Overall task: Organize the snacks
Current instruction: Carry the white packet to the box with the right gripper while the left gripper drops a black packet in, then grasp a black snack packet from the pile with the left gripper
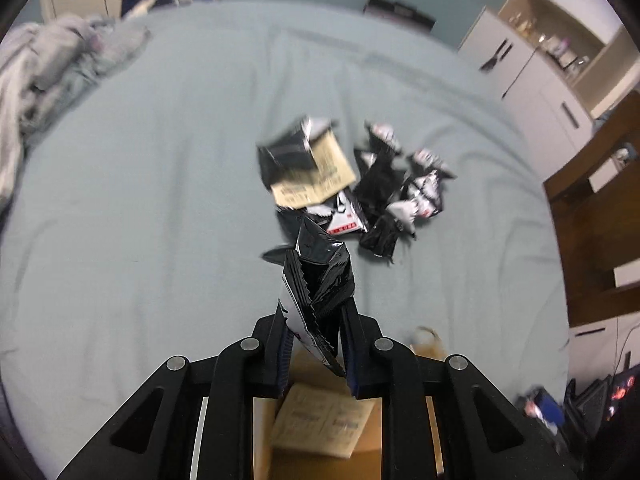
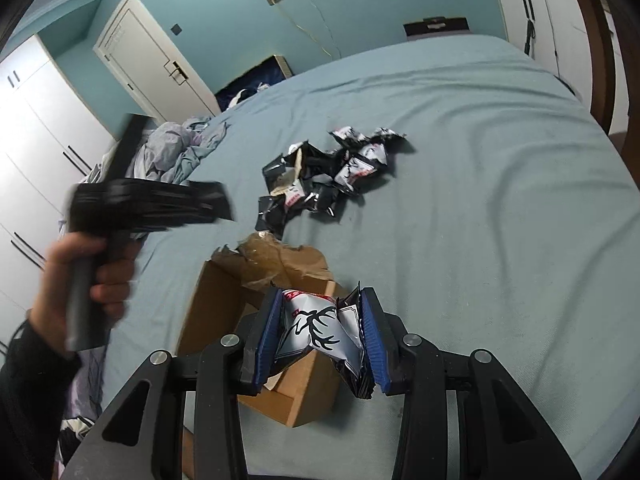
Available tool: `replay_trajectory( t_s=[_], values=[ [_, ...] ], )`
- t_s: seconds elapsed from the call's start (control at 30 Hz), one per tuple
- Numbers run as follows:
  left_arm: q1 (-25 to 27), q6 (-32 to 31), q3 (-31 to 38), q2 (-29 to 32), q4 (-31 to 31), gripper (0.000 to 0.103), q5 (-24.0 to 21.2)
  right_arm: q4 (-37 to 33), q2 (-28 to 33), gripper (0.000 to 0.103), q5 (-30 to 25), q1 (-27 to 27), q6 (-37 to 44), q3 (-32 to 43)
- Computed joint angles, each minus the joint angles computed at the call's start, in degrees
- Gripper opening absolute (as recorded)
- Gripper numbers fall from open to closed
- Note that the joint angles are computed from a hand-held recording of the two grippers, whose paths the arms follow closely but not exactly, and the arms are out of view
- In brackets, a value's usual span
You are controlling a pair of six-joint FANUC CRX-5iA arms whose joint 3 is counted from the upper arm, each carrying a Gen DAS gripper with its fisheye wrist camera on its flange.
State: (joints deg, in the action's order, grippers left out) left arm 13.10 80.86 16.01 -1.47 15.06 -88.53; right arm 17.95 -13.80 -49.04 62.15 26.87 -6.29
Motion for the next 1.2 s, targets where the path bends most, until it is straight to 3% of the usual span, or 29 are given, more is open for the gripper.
replay_trajectory(
  t_s=[0.17,0.27,0.37,0.47,0.5,0.57,0.6,0.63,0.73,1.0,1.13,1.2],
  values=[
    [5.44,-9.07,-5.18,-7.93,4.02,0.02,-1.53,0.6,0.22,0.038,-0.53,1.11,1.18,0.16],
    [6.43,-13.09,-11.94,-13.22,6.27,0.02,-1.7,0.3,0.95,0.038,-1.19,1.02,1.57,0.93],
    [5.82,-16.84,-18.01,-17.08,7.72,0.021,0.95,-0.76,1.41,0.038,-1.96,0.77,2.5,1.76],
    [5.29,-19.13,-21.31,-18.38,8.54,0.024,2.11,-0.13,1.38,0.038,-2.17,1.05,2.05,1.78],
    [5.39,-19.64,-22.01,-18.57,9.04,0.029,2.48,0.6,1.36,0.038,-2.15,1.35,1.8,1.65],
    [5.72,-19.89,-23.6,-19.56,9.01,0.057,4.41,1.14,1.57,0.038,-2.24,1.7,1.79,1.76],
    [5.6,-19.42,-24.04,-20.08,8.46,0.078,5.61,1.29,1.72,0.038,-2.53,1.93,1.98,1.84],
    [5.91,-19.21,-24.67,-21.08,8.14,0.085,7.52,1.65,1.94,0.038,-2.87,2.16,2.03,1.97],
    [6.95,-19.23,-25.8,-22.83,7.29,0.088,11.08,1.82,2.89,0.038,-3.98,2.64,2.7,3.02],
    [6.14,-15.88,-24.16,-23.29,-0.67,0.09,15.27,2.27,6.93,0.039,-5.95,4.11,5.89,6.78],
    [5.87,-15.98,-24.23,-23.91,-1.88,0.09,17.01,1.37,8.0,0.048,-4.65,4.27,6.61,7.75],
    [5.55,-16.02,-24.11,-24.09,-2.52,0.09,17.64,4.25,7.75,0.058,-2.81,5.08,5.23,6.23]
  ],
)
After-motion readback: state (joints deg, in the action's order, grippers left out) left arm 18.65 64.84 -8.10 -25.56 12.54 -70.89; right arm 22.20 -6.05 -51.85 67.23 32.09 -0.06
